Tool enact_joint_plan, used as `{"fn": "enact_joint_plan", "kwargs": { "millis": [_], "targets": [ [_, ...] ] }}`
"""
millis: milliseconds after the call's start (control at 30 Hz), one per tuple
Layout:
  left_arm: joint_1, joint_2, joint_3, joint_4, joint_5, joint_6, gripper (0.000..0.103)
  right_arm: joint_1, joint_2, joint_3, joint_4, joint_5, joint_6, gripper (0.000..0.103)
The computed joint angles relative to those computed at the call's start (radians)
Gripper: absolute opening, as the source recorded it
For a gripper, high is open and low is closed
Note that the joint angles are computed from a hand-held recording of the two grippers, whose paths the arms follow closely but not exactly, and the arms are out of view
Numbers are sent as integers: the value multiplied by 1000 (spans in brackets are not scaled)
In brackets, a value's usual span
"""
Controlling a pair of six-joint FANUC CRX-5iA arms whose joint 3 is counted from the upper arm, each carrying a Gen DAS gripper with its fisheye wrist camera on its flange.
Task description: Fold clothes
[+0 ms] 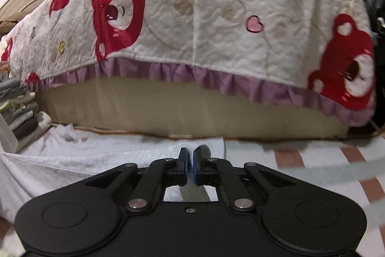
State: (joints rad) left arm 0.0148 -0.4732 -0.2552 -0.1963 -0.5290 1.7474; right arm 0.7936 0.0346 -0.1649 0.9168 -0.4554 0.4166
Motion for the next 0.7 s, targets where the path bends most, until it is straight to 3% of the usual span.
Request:
{"fn": "enact_joint_plan", "kwargs": {
  "millis": [100,333,400,433,467,500,533,600,700],
  "targets": [
    [-3,131,97,-12,19,-65,4,-21,109,148,-135,-14,124,5],
    [-75,412,346,-274,-25,89,4,-76,405,627,-461,-256,489,5],
    [-76,476,386,-294,-40,123,6,-85,500,766,-480,-335,543,5],
    [-65,508,402,-252,-64,85,8,-92,533,812,-503,-346,569,5],
    [-55,544,425,-202,-111,33,13,-95,553,817,-481,-331,555,8],
    [-60,576,456,-204,-177,32,21,-89,569,801,-412,-329,495,29],
    [-75,585,472,-244,-233,84,23,-83,585,790,-351,-342,434,42],
    [-83,552,439,-260,-269,185,25,-70,549,700,-320,-328,307,43],
    [-33,415,286,-97,-237,195,33,-63,373,413,-340,-129,40,46]
  ]
}}
